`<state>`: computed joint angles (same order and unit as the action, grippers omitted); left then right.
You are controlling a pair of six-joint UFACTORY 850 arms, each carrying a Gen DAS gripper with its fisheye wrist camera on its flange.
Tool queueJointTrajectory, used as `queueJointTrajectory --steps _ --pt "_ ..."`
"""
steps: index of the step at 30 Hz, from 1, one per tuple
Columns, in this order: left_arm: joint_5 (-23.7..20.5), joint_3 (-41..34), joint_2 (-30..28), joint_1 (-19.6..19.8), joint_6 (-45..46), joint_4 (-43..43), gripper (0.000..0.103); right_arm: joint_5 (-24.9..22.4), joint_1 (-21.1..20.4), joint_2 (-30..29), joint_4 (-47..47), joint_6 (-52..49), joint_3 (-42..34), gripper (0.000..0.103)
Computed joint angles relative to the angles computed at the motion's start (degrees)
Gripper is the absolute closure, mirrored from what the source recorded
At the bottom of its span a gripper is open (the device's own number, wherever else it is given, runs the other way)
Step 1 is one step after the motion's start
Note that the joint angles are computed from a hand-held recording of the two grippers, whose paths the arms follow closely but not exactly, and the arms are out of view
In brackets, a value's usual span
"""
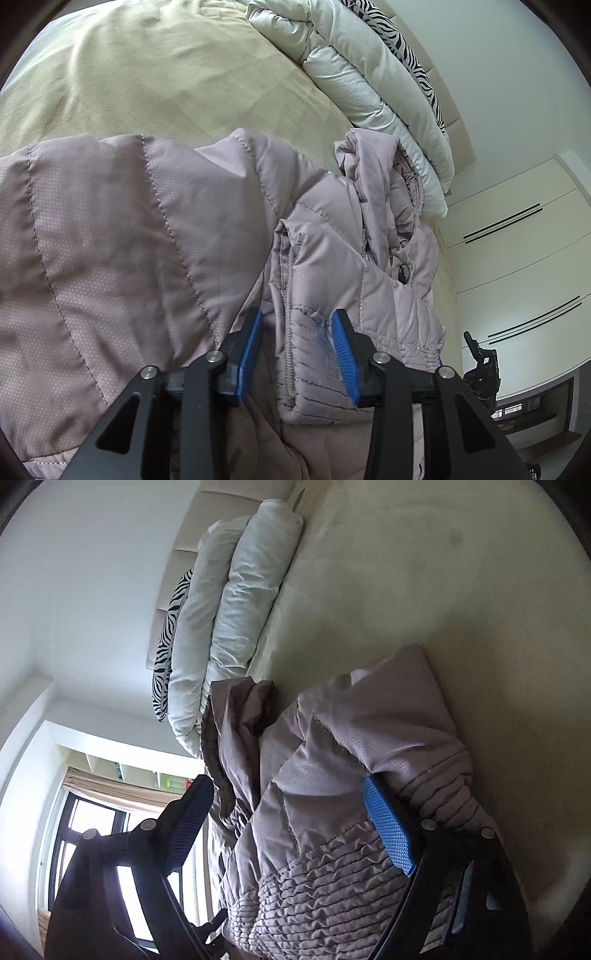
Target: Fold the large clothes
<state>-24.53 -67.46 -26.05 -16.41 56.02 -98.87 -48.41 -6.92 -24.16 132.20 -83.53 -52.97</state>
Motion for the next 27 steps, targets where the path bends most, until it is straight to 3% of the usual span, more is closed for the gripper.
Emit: queueJointTrajectory --steps 2,4,8,10,13,16,21,27 --pt "-0.01 1.77 2.21 0.12 2.03 -2.19 0.029 -0.29 -0.21 2.73 2.06 -2.17 2.95 0.028" --pt "0.38 4.80 5.86 0.31 5.47 -6.06 0.018 1.04 -0.11 6.57 3.56 -4.10 5.86 0.028" --pt "-4.10 15.27 16.52 2.35 15.44 -16.42 0.014 1.54 0.65 15.65 1.51 -6.83 11.96 0.028" --pt "-4.62 22.15 23.76 3.61 19.18 -20.92 0.012 2.62 1.72 20.65 -0.56 -7.47 14.98 0.028" --pt "-4.61 33.50 35.94 6.03 23.37 -28.53 0.007 0.42 3.38 27.13 -2.82 -6.18 20.20 0.024" --pt "-5.43 43.39 46.61 9.89 17.94 -28.38 0.006 0.23 6.73 32.65 -1.79 -5.97 24.92 0.024" --pt "-2.02 55.71 62.01 18.26 6.59 -26.55 0.007 2.83 14.80 38.81 2.12 -5.66 29.74 0.024" --pt "3.35 62.79 75.14 29.39 -10.20 -19.63 0.011 7.29 21.65 43.51 6.89 -7.13 32.48 0.024"
